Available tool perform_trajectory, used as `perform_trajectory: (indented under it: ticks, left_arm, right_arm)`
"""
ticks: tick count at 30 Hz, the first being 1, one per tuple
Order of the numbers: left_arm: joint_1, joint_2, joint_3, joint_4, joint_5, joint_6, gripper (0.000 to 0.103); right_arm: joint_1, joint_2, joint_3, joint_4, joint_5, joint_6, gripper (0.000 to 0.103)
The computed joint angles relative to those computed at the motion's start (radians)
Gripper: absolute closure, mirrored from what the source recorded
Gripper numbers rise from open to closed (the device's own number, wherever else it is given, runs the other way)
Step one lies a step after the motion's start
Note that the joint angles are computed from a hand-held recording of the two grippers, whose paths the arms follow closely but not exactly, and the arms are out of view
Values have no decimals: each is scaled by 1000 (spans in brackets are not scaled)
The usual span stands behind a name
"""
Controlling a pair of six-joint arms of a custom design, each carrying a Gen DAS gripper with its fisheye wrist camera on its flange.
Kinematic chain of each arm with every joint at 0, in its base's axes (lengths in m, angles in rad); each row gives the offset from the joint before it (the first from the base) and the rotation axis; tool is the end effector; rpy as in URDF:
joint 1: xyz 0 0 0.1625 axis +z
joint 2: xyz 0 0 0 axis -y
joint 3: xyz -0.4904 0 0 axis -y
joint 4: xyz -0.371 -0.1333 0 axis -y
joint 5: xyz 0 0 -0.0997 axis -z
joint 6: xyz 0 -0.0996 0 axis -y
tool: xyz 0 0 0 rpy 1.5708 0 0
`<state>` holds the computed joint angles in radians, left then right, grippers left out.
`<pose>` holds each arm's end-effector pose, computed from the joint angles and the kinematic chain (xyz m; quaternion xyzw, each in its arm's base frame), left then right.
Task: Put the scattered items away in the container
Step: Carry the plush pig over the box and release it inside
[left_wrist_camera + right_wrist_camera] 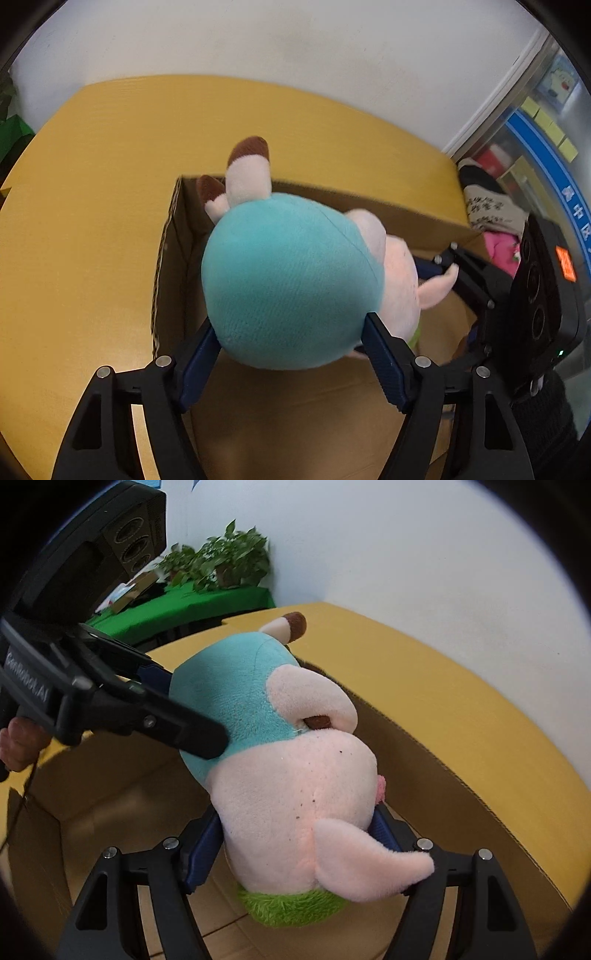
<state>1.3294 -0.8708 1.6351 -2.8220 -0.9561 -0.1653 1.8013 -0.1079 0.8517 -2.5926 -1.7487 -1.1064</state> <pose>0.0155 -0.7349 0.2556 -0.0377 0.9271 -0.2843 0.2412 0.3144 -0.8336 -0.1028 0.6017 -0.7818 0.0877 0.1382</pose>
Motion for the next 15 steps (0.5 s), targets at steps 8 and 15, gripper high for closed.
perform_trajectory:
  ticks: [8, 15]
  left_arm:
    - [-3, -11, 35, -56, 11, 6, 24]
    - [-87, -88, 193, -270, 61, 31, 12]
  right_arm:
    - [-11, -53, 75, -12, 1, 60, 13]
    - [-19, -178, 270, -150, 10, 106, 13]
